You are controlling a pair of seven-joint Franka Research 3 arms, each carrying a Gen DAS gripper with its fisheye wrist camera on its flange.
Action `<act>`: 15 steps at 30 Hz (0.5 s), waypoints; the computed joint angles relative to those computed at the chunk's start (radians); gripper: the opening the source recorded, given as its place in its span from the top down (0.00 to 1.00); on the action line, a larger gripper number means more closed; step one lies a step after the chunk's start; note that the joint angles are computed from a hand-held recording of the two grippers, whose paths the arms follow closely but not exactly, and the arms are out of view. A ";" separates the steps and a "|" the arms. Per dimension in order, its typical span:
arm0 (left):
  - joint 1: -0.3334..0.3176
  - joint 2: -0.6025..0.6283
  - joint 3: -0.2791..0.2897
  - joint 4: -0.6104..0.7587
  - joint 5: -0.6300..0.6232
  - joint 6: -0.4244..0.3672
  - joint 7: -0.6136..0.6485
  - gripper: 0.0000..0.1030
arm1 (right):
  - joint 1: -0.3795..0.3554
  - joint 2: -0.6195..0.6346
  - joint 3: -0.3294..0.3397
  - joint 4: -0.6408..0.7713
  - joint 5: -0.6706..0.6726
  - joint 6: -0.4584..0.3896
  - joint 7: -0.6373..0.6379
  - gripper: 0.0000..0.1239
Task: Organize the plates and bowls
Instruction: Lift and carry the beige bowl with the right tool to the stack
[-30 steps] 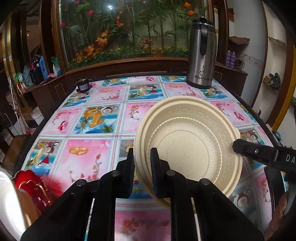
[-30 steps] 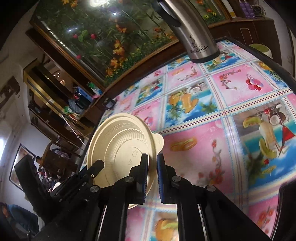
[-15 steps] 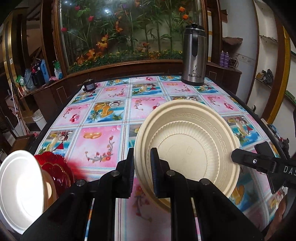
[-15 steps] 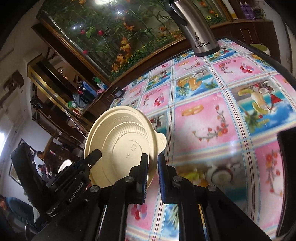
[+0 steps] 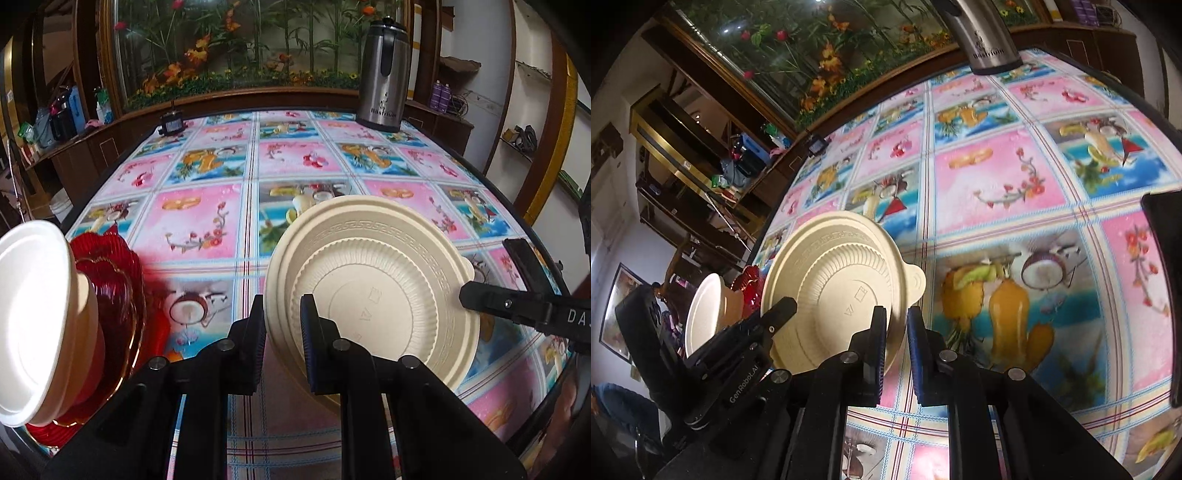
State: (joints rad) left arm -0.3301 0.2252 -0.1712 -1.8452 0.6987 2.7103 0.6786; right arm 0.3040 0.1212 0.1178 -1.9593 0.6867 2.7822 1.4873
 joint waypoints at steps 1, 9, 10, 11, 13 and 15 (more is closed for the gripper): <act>0.002 0.002 -0.002 -0.002 -0.008 0.001 0.007 0.87 | 0.003 0.002 -0.003 0.001 -0.018 -0.001 0.013 0.89; 0.008 -0.007 -0.002 -0.024 -0.019 0.026 0.015 0.85 | 0.025 0.012 -0.018 0.007 -0.157 0.002 0.110 0.87; 0.010 -0.010 -0.002 -0.029 -0.023 0.032 0.015 0.85 | 0.026 0.011 -0.019 0.007 -0.178 0.004 0.120 0.87; 0.011 -0.014 -0.003 -0.033 -0.025 0.034 0.016 0.85 | 0.027 0.010 -0.018 0.005 -0.187 0.006 0.125 0.87; 0.013 -0.017 -0.003 -0.038 -0.027 0.037 0.024 0.85 | 0.025 0.013 -0.017 0.011 -0.201 0.005 0.130 0.88; 0.012 -0.023 -0.001 -0.043 -0.019 0.039 0.019 0.85 | 0.025 0.009 -0.015 0.007 -0.211 0.015 0.134 0.88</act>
State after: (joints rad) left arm -0.3177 0.2026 -0.1726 -1.8882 0.6795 2.7496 0.6973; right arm 0.3294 0.1306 0.1024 -1.9523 0.4756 2.7969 1.6218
